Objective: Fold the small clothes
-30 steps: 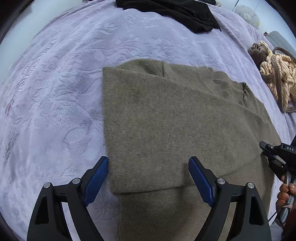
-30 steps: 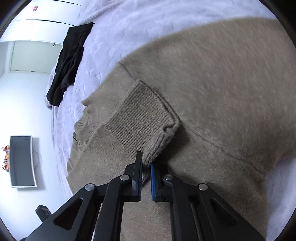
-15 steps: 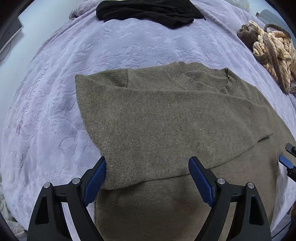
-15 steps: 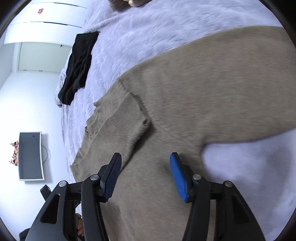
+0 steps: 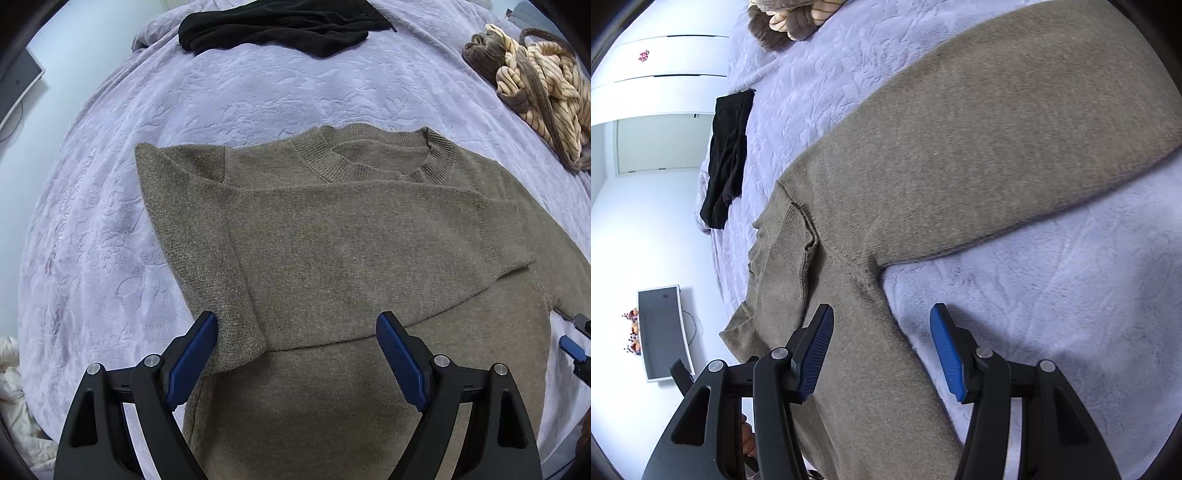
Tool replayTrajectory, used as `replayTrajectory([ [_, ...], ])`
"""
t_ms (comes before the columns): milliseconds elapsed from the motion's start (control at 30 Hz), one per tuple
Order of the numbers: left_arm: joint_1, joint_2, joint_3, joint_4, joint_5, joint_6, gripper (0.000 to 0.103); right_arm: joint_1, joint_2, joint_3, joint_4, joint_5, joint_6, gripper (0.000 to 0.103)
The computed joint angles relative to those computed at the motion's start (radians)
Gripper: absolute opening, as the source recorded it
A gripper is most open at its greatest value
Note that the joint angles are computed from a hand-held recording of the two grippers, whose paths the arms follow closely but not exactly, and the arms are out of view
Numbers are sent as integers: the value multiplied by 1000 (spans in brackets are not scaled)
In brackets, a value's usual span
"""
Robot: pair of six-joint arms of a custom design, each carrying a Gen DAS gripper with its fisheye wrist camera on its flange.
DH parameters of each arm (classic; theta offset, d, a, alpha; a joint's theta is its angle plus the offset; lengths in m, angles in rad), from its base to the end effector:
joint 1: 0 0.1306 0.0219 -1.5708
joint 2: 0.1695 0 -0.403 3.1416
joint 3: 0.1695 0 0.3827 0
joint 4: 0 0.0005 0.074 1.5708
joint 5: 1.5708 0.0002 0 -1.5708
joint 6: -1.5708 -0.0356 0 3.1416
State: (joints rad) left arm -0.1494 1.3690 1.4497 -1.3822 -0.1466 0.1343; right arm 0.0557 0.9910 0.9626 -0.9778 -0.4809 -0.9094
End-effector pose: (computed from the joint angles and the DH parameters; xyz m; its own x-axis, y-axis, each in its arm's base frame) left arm 0.4152 -0.0578 0.4589 -0.9592 0.0104 -0.2825 -0.0198 0.9944 0.1039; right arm 0.2987 0.0326 0.4000 -0.7521 0.6588 -0.0203 0.4835 0.5724 0.6623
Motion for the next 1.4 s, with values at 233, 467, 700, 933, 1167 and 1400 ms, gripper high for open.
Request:
replayTrajectory([
  [233, 41, -26, 18, -8, -76, 32, 87, -61, -11, 1, -37, -34, 49, 59],
  [467, 73, -32, 25, -22, -20, 97, 87, -86, -21, -13, -21, -63, 62, 59],
  [700, -76, -10, 6, -19, 60, 120, 87, -182, -75, -57, 16, -74, 38, 59],
  [933, -223, 53, 37, 7, 131, 143, 87, -436, -155, -88, -37, -62, 74, 61],
  [1167, -304, 112, 76, 24, 170, 167, 87, -611, -187, -162, 44, -136, 23, 61],
  [1400, -340, 138, 84, 35, 188, 174, 87, -595, -130, -166, 174, -147, -6, 61],
])
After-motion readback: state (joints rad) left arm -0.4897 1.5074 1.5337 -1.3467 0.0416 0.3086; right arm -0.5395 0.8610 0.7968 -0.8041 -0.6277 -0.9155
